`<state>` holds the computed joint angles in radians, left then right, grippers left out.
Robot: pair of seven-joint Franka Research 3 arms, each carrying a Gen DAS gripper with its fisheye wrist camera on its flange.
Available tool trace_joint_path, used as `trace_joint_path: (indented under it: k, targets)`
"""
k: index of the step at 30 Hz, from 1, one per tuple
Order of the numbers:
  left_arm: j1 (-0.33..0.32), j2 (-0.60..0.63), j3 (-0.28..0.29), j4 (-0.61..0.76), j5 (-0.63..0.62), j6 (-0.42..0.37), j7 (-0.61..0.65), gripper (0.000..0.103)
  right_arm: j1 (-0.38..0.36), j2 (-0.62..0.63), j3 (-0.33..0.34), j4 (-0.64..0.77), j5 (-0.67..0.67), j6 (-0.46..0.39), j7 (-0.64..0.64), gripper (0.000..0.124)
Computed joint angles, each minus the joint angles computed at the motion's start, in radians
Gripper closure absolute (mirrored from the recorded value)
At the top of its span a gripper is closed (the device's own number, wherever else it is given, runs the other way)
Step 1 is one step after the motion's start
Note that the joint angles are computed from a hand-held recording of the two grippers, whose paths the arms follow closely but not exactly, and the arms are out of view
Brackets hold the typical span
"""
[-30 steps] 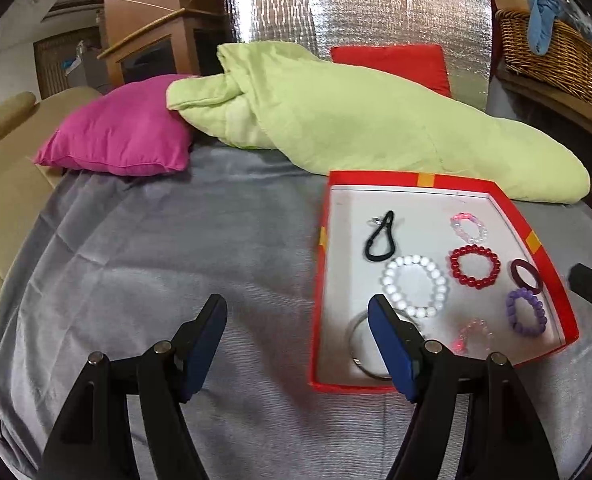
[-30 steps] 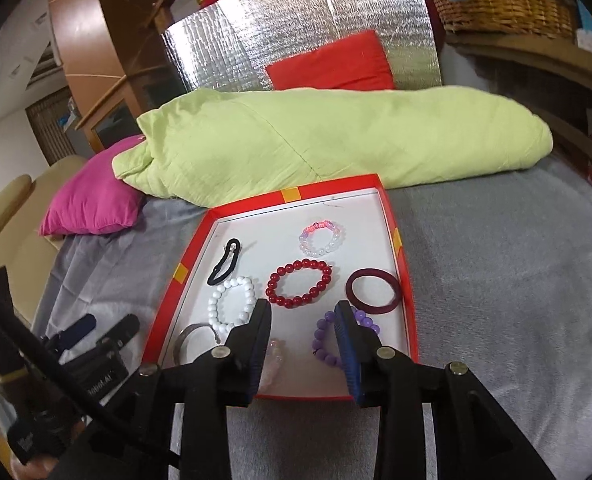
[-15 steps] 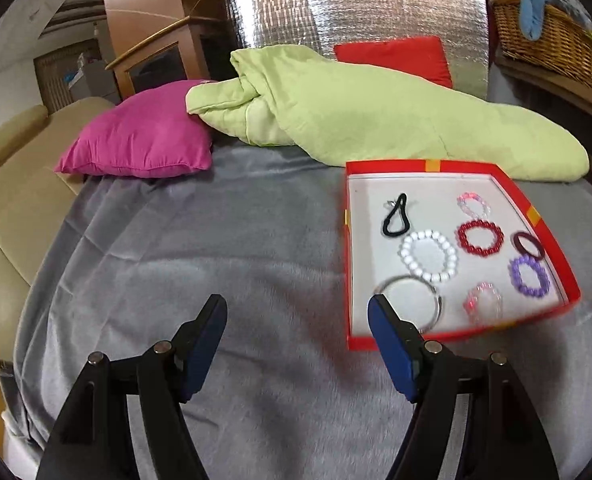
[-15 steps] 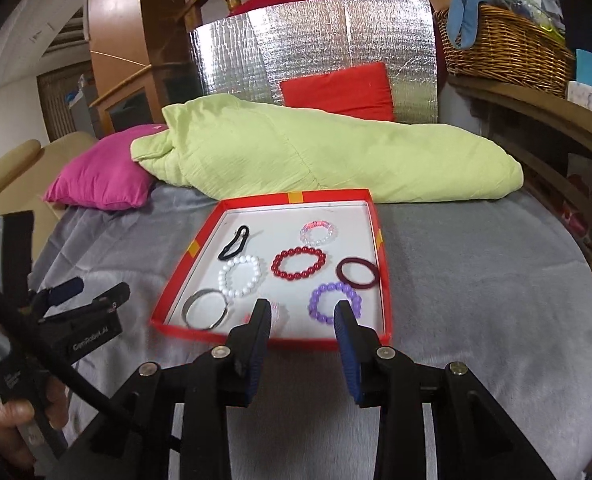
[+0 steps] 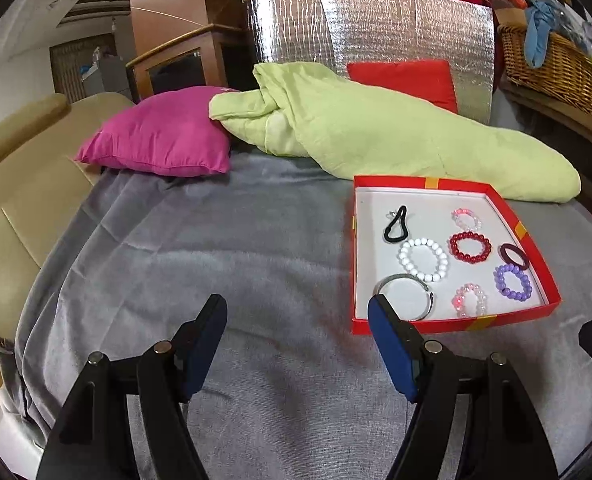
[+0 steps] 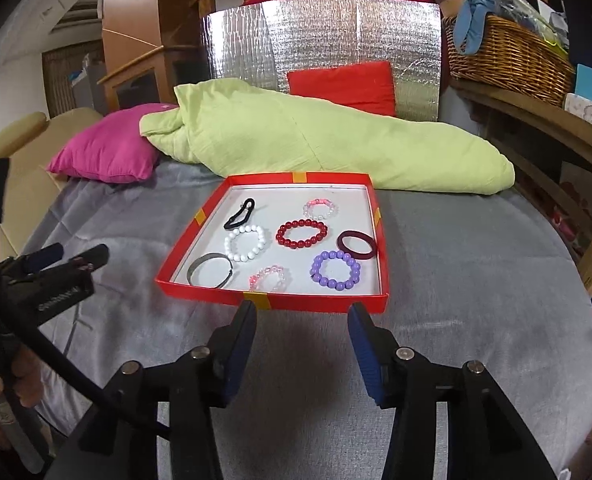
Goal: Organize jewelry
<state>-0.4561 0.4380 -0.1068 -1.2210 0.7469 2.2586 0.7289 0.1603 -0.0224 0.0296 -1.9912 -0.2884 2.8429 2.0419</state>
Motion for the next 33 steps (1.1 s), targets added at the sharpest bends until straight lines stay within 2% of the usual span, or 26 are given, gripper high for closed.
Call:
trace_joint_path:
  k: [13, 33]
  targets:
    - [-0.009, -0.003, 0.002, -0.005, 0.030, 0.016, -0.001, 0.029, 0.007, 0.036, -0.018, 0.040, 0.004, -0.037, 0.067, 0.073]
    - [-0.020, 0.003, 0.006, 0.005, 0.038, 0.017, -0.001, 0.029, 0.011, 0.041, -0.027, 0.046, -0.016, -0.024, 0.099, 0.072]
